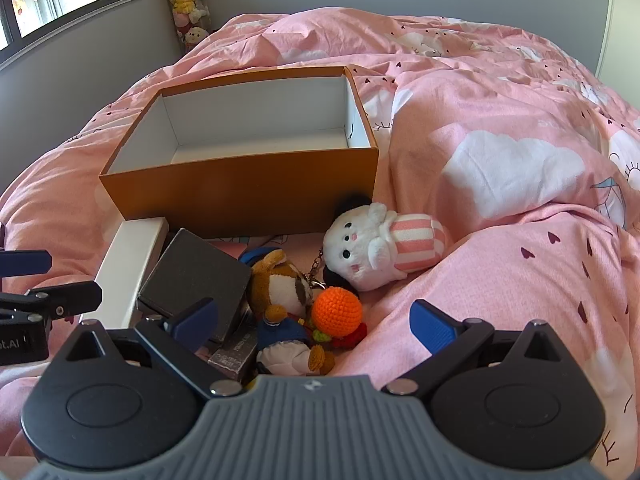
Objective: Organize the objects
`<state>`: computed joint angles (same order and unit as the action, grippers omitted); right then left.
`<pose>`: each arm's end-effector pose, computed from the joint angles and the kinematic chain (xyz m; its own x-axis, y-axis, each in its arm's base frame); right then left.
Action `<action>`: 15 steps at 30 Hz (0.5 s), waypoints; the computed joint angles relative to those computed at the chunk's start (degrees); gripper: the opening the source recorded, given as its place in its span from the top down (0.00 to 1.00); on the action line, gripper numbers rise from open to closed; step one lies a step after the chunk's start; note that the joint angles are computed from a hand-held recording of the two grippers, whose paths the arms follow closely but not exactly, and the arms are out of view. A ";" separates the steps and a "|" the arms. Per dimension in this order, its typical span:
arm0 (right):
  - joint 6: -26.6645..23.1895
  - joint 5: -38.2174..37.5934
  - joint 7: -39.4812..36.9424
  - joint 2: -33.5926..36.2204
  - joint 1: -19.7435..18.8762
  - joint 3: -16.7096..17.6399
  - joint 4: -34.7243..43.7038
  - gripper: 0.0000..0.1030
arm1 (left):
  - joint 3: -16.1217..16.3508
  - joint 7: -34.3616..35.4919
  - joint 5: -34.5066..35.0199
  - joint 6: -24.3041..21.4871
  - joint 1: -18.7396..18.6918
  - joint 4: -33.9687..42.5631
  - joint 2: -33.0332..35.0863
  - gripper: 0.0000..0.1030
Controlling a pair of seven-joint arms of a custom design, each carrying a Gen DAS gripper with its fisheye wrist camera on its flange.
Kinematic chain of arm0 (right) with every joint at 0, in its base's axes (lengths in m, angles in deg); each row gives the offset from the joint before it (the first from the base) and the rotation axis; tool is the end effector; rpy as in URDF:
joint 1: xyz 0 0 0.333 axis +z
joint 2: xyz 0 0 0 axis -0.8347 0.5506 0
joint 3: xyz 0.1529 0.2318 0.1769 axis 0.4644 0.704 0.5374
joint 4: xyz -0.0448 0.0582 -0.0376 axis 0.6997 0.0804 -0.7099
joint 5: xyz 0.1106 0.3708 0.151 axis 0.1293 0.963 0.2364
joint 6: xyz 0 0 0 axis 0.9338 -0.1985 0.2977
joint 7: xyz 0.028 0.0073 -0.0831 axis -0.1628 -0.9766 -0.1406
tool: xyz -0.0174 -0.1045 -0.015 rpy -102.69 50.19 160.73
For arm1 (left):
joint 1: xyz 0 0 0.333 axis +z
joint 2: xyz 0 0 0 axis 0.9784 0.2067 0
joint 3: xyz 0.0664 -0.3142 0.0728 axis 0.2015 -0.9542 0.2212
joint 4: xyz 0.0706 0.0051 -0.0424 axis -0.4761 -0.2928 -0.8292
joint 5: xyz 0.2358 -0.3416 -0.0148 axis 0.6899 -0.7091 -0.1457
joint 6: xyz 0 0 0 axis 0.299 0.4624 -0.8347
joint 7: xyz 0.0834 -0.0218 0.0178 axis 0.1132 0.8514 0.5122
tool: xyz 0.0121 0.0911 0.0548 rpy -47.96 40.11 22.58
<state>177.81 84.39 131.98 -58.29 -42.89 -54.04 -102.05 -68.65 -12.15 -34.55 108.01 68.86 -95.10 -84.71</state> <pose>0.5538 0.1440 0.4290 0.2600 -0.9615 -0.0894 -0.7457 -0.1411 -0.6512 0.5056 -0.2090 0.4531 -0.0959 -0.9944 -0.0435 -0.7727 0.1019 -0.6265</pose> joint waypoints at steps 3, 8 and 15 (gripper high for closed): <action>-0.12 0.19 -0.18 -0.03 0.01 -0.02 0.05 0.01 | -0.15 -0.36 0.26 -0.29 0.00 0.19 0.11 0.15; -0.19 0.33 -0.27 -0.10 -0.01 -0.02 0.02 0.01 | -0.41 -1.98 1.39 -0.77 0.20 0.33 0.07 0.15; -0.23 0.53 -0.43 -0.12 -0.04 0.00 0.03 0.01 | -0.33 -2.14 1.46 -0.94 0.07 0.38 0.07 0.15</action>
<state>177.58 84.92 131.55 -58.40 -42.92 -54.03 -102.03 -68.98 -14.29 -33.08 107.07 68.93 -94.71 -84.64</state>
